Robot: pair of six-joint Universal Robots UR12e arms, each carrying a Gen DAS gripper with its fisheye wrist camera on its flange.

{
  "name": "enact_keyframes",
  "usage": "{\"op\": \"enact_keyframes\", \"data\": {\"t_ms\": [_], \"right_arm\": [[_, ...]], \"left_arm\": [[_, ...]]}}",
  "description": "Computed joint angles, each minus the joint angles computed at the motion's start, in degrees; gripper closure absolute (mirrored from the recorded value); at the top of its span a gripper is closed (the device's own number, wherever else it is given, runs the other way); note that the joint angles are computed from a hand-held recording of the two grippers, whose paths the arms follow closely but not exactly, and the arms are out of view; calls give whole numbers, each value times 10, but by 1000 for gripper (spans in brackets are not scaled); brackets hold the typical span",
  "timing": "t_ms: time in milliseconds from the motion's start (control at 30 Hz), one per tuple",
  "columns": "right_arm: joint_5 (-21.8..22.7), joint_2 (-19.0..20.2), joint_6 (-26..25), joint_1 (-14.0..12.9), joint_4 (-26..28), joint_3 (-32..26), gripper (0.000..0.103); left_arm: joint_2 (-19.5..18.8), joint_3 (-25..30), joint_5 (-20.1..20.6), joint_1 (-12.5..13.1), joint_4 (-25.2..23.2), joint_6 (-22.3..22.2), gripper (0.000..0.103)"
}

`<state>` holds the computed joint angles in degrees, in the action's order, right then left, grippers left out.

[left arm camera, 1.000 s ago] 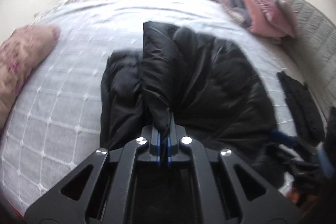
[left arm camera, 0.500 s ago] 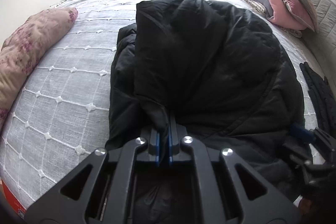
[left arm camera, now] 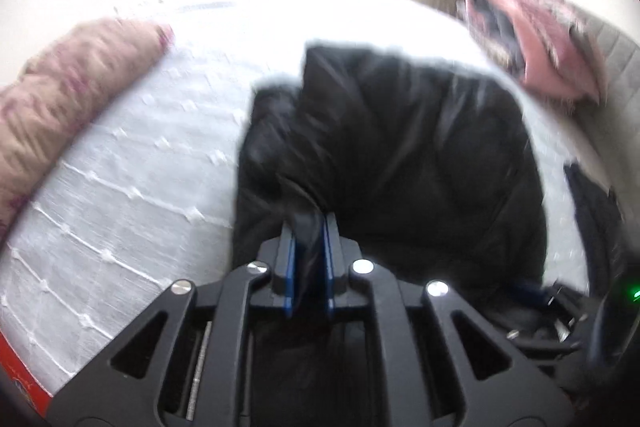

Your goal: Fold large clothes

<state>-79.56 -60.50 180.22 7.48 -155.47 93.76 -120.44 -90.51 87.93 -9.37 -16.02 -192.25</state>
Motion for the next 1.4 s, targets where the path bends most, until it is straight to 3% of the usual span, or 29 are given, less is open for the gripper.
{"op": "enact_keyframes", "data": {"t_ms": [100, 200, 367, 467, 567, 667, 800, 933, 1067, 1167, 1300, 1400], "right_arm": [[-4, 0, 2, 1, -1, -2, 41], [-4, -8, -3, 1, -12, 6, 41], [56, -39, 16, -25, -89, 54, 41], [45, -47, 71, -43, -147, 72, 41], [47, -48, 139, -61, -181, 82, 41], [38, -46, 138, -61, -180, 77, 42], [60, -33, 117, -57, -157, 53, 43], [72, -22, 53, -38, -85, 32, 43], [12, -8, 20, -14, -37, 12, 42], [16, -3, 23, -14, -10, 1, 42], [27, -8, 11, -18, -19, 5, 42], [39, -16, 53, -30, -96, 21, 42]], "left_arm": [[7, -9, -7, -2, 35, 12, 85], [3, -3, -1, -5, 23, 26, 82], [3, -2, -15, 6, 37, 10, 79], [2, 1, -18, 9, 45, 5, 66], [-3, 16, -55, 11, 23, 15, 64], [-13, 40, -56, 5, 16, 23, 64], [-42, 95, -66, -4, -42, 28, 63], [-73, 118, 11, -21, -74, 48, 63], [-72, 96, 1, -16, -38, 47, 61], [-71, 94, -20, -9, -41, 33, 60], [-72, 98, -30, -5, -50, 18, 58], [-75, 99, -24, -7, -49, 18, 56]]}}
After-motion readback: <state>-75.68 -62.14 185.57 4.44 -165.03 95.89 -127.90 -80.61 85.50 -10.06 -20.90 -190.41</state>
